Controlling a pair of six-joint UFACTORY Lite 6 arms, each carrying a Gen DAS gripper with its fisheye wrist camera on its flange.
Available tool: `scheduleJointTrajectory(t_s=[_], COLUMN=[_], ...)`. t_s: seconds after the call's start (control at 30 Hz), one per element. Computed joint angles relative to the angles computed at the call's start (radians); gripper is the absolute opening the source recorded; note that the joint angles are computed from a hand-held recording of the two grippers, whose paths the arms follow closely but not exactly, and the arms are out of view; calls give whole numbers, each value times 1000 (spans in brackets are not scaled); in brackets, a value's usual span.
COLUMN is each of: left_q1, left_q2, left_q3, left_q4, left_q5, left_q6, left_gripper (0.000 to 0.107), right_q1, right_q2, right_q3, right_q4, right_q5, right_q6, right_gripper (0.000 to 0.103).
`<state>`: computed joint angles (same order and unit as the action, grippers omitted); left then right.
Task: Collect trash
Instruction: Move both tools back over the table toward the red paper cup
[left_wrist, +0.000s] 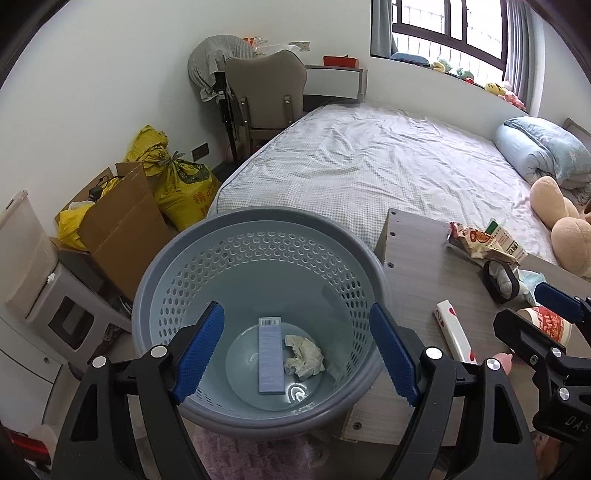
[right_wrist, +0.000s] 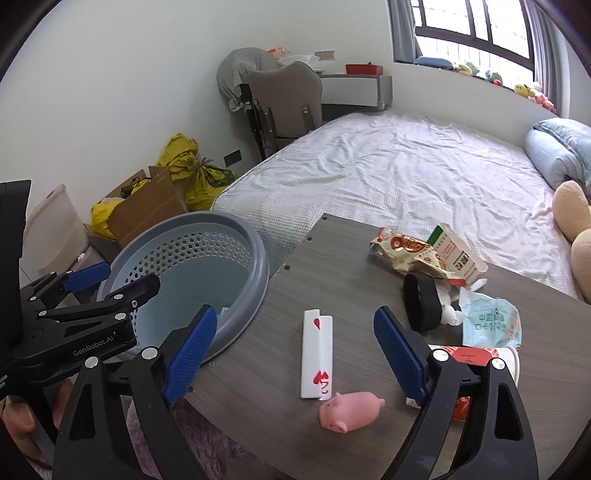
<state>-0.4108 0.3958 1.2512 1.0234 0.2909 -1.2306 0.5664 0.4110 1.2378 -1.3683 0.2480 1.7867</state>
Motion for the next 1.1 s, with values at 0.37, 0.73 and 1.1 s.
scheduleJointTrajectory(t_s=[0.37, 0.73, 1.1], left_q1=[-110, -192, -236], left_q2=[11, 74, 116], left_q3=[18, 86, 114], left_q4=[-17, -41, -41], left_q5=[1, 24, 26], left_q6=[-23, -42, -47], left_gripper=[77, 79, 79], right_q1=[-57, -181, -224], right_q2=[-297, -468, -442], right_q3=[-348, -581, -630], right_q4=[-191, -270, -489], right_q5=[55, 32, 3], right_q6=[242, 345, 578], right_gripper=[87, 88, 94])
